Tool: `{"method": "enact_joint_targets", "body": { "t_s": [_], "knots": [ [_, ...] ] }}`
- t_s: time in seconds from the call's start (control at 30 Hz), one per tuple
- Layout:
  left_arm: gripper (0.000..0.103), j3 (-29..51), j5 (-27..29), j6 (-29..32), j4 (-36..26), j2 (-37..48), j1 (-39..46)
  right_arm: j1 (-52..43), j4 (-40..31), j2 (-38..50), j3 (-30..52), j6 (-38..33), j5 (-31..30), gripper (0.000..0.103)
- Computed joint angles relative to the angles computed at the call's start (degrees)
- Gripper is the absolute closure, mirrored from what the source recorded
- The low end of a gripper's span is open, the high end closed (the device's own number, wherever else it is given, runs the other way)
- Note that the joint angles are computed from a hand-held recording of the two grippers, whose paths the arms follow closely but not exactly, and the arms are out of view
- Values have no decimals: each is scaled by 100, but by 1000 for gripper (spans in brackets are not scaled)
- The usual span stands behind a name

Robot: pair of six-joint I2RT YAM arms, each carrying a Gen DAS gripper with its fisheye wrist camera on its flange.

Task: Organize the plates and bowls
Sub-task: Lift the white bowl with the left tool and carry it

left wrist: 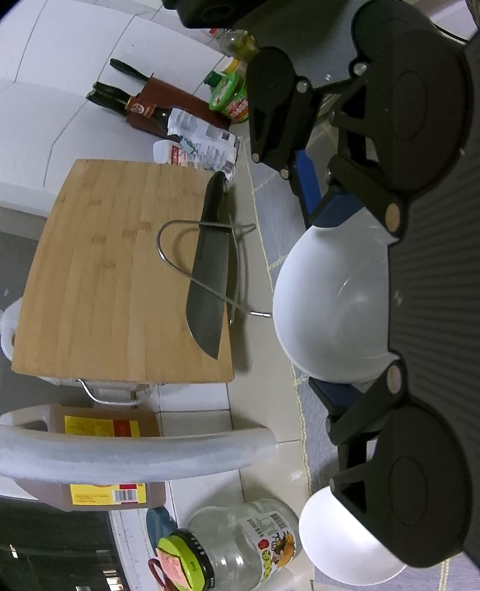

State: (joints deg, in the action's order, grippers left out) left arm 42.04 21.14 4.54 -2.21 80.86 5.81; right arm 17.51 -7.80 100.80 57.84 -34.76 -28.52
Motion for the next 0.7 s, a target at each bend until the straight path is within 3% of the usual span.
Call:
{"method": "enact_joint_targets", "body": {
  "t_s": [0.7],
  "knots": [
    [18, -755, -1098, -796, -221, -1337, -1162, -648, -612, -1209, -904, -839, -582, 15]
  ]
}}
